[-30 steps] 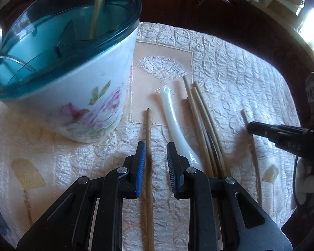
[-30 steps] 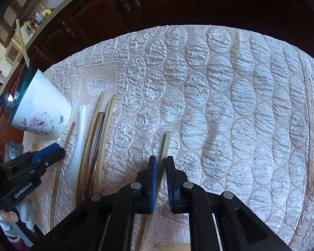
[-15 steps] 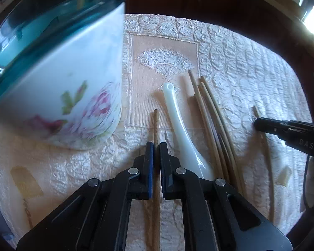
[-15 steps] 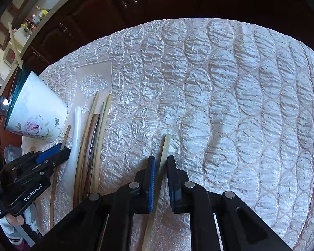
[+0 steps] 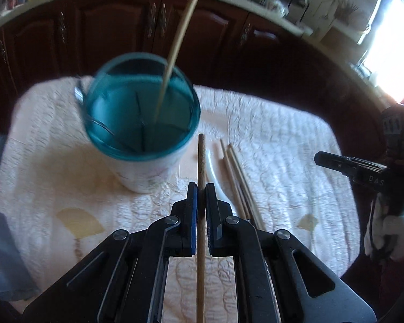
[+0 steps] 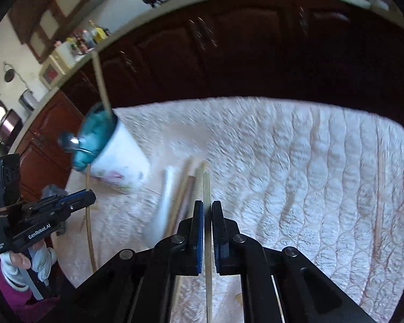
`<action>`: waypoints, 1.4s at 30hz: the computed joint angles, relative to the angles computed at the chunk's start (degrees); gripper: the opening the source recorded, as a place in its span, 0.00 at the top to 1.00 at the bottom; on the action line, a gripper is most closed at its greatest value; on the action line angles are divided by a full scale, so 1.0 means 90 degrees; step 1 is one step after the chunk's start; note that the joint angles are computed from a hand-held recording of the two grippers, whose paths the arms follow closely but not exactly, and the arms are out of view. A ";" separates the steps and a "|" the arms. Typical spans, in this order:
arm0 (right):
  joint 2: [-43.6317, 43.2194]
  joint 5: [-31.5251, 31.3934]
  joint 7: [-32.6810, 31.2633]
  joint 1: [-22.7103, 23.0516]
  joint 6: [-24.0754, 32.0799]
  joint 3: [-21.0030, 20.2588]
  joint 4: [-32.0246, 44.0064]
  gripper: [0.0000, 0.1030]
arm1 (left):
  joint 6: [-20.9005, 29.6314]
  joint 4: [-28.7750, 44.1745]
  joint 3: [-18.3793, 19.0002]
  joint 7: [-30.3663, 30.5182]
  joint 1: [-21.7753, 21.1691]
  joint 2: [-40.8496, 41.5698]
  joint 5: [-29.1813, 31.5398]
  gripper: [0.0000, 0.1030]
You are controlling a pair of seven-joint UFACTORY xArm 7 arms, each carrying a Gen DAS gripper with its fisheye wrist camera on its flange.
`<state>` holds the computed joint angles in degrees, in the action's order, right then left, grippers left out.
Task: Organize utensils
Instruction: 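Carry the chopstick over the floral cup with the left tool while the right carries its chopstick there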
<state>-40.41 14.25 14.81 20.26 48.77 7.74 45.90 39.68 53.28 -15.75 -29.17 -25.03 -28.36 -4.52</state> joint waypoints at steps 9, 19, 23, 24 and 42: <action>0.0152 -0.0279 -0.0186 0.0045 0.0304 0.0189 0.0663 0.95 | 0.0161 -0.0110 0.0059 0.0112 0.0092 -0.0788 0.0014 0.96; 0.1729 -0.0976 0.0228 -0.0134 0.0473 0.0607 0.0477 0.81 | 0.0232 -0.0175 -0.0009 -0.0031 0.0189 -0.1040 -0.0060 0.96; 0.2145 -0.0862 0.0332 -0.0024 0.0220 0.0472 0.0433 0.90 | 0.0254 -0.0174 -0.0004 -0.0003 0.0172 -0.1077 -0.0063 0.96; 0.2148 -0.0880 0.0322 -0.0005 0.0174 0.0454 0.0435 0.95 | 0.0263 -0.0167 0.0014 0.0018 0.0158 -0.1088 -0.0078 0.96; 0.0392 -0.0249 -0.0455 0.0140 0.0436 0.0129 0.1247 0.95 | 0.0327 0.0540 0.0094 0.0319 0.0469 -0.1266 0.0008 0.96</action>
<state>-36.88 12.01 10.71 21.53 52.70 8.91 57.12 42.62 58.14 -14.91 -26.30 -20.80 -39.76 -4.45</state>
